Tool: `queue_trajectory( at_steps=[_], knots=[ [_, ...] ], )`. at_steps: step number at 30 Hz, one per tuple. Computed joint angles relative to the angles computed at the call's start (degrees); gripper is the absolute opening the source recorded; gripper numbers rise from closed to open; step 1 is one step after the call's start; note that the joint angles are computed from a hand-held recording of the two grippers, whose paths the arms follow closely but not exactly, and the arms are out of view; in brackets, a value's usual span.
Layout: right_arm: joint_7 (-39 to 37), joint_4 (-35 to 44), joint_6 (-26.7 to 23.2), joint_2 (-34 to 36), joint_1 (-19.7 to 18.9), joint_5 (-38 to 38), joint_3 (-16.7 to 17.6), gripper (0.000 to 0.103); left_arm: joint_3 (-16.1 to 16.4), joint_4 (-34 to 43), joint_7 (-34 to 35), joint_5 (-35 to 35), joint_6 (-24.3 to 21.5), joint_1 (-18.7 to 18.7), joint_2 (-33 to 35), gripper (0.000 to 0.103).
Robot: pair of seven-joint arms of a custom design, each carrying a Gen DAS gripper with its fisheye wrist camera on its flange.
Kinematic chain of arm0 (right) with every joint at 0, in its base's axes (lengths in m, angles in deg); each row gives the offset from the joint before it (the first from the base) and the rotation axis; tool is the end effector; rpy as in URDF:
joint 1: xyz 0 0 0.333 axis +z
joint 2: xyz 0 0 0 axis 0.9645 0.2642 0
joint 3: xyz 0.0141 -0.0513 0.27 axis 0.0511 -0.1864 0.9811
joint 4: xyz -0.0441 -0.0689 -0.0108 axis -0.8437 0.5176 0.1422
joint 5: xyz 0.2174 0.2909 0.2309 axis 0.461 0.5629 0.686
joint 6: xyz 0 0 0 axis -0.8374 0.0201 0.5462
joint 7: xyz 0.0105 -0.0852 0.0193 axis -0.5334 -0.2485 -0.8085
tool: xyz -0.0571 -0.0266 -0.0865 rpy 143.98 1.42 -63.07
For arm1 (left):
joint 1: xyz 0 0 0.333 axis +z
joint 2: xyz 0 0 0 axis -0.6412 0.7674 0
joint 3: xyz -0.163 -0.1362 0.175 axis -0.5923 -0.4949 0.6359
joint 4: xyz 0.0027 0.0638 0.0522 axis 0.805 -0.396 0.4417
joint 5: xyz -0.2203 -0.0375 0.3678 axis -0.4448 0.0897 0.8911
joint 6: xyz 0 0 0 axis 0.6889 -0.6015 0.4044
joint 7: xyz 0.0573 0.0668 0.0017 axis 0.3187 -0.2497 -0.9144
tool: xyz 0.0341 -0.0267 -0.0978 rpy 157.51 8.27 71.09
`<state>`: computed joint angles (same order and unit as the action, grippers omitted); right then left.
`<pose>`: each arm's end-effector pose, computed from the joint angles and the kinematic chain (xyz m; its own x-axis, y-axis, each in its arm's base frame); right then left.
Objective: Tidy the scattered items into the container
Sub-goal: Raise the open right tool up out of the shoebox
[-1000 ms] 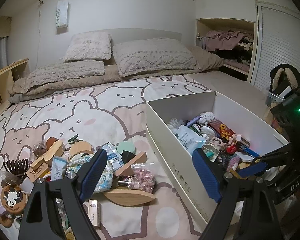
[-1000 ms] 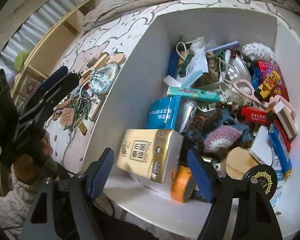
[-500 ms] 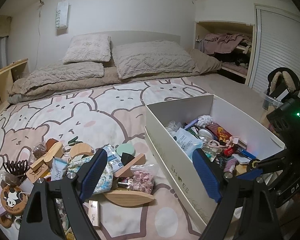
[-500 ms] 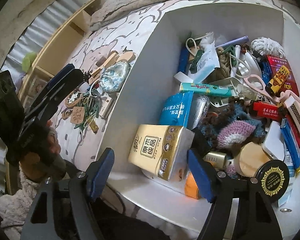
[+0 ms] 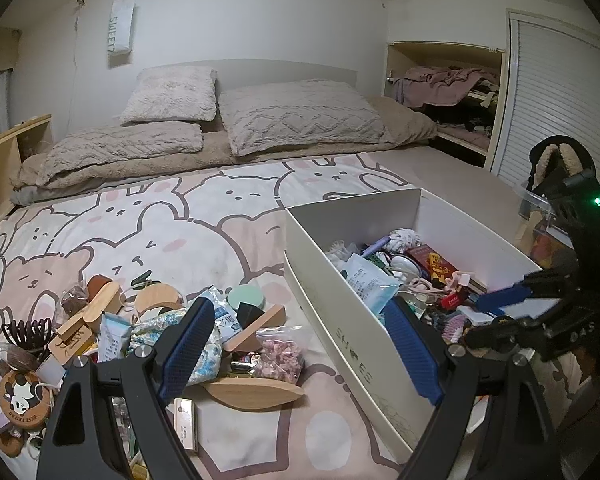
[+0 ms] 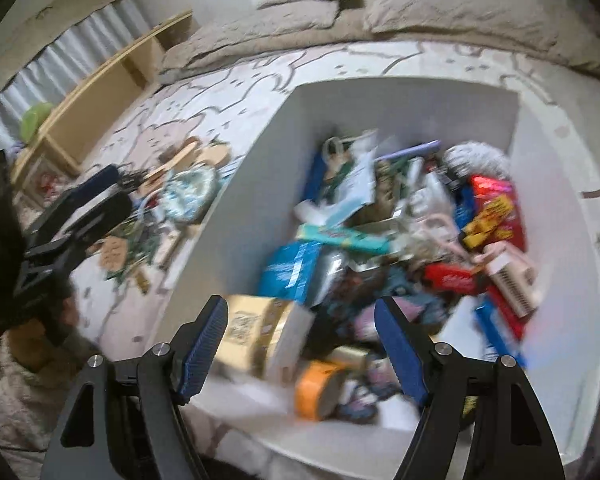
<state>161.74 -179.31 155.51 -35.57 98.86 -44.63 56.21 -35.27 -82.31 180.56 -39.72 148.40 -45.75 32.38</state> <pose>0.4375 0.2922 0.5758 -0.0977 -0.9551 -0.2796 -0.8284 0.2337 -0.5090 0.5526 -0.0682 0.5750 -0.7149 -0.6973 0.0520 -0.4201 0.3689 -0.8291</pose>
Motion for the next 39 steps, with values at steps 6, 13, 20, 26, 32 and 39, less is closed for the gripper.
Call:
queue_trajectory(
  at_steps=[6, 13, 20, 26, 32, 39],
  knots=[
    [1.54, 1.56, -1.59, 0.58, -1.57, -5.93, 2.13, 0.103, 0.21, 0.37, -0.16, 0.92, -1.43, 0.27, -0.35, 0.091],
    [5.16, 3.53, -6.03, 1.03, -1.96, -10.54, 3.4, 0.103, 1.02, 0.65, 0.4, 0.76, -3.34, 0.52, -0.96, 0.103],
    [14.07, 2.42, -5.64, -1.4, -3.24, -17.05, 5.53, 0.103, 1.6, 0.3, 1.93, 0.76, -5.31, 0.97, -2.19, 0.103],
    [21.89, 2.96, -5.82, -2.36, -4.78, -26.44, 9.11, 0.103, 2.77, 0.58, 2.94, -0.63, -7.32, 1.44, -3.37, 0.103],
    [27.23, 6.39, -9.41, -0.57, -5.18, -36.37, 12.54, 0.103, 3.75, 0.8, 4.56, -1.45, -8.65, 2.27, -3.68, 0.103],
    [31.41, 10.5, -13.2, 3.29, -2.7, -43.06, 13.35, 0.103, 4.85, 2.98, 4.65, -3.26, -10.89, 3.79, -2.16, 0.103]
  ],
)
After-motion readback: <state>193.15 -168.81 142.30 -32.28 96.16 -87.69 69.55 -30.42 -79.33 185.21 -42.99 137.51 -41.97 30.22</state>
